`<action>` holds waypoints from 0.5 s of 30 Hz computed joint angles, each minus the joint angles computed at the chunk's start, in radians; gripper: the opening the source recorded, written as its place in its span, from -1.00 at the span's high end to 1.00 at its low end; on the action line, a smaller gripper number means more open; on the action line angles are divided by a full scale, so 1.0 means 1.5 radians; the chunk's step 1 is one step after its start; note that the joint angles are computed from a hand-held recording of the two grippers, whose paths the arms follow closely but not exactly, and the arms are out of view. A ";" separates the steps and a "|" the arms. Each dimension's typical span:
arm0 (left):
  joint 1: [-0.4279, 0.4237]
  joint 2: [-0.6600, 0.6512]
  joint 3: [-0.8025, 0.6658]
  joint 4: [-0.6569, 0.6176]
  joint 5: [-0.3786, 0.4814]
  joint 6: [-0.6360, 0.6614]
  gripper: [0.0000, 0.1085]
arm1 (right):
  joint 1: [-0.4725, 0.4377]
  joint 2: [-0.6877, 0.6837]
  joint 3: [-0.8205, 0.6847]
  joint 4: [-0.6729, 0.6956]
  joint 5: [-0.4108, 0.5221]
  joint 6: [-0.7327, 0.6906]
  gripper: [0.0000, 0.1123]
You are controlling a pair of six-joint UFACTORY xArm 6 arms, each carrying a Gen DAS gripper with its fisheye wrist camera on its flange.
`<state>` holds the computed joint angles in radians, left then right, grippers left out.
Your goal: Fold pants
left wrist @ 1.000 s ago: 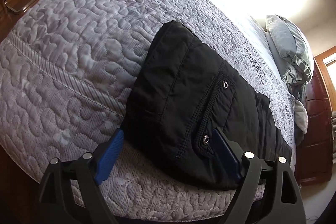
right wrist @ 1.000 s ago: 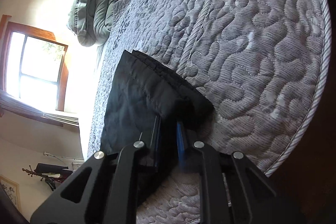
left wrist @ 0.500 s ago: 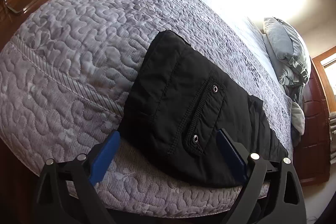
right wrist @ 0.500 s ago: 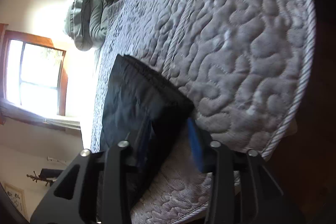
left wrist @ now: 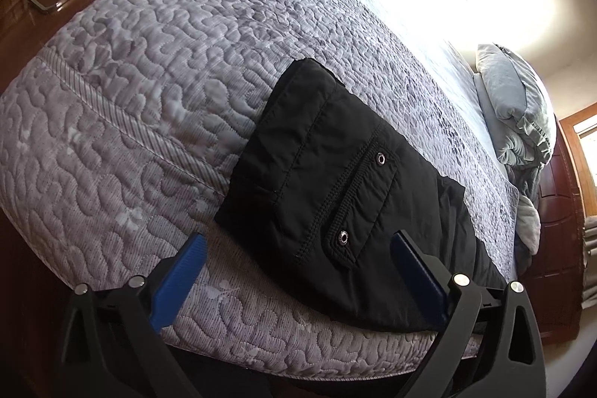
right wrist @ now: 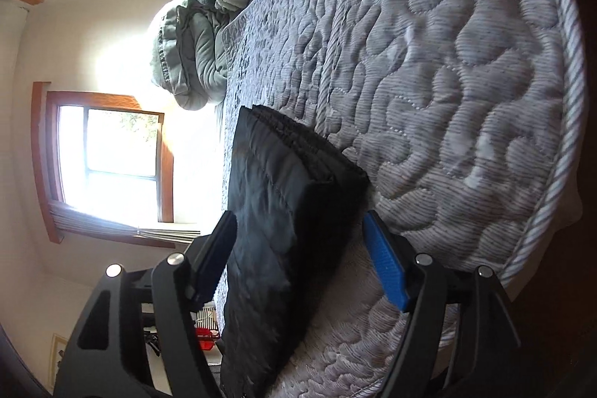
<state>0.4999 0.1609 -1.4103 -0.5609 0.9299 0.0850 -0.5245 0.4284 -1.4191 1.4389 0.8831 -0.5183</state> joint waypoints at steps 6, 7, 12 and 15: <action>-0.013 0.008 -0.006 0.014 -0.003 -0.021 -0.83 | 0.011 0.026 -0.024 0.029 -0.017 -0.013 -0.30; -0.016 0.010 -0.008 0.015 -0.003 -0.022 -0.83 | 0.012 0.029 -0.030 0.028 -0.020 -0.015 -0.31; -0.029 0.020 -0.018 0.025 0.000 -0.025 -0.83 | 0.015 0.024 -0.027 0.035 -0.019 -0.054 -0.28; -0.034 0.019 -0.015 0.022 -0.002 -0.022 -0.83 | 0.018 0.028 -0.029 0.019 -0.019 -0.065 -0.22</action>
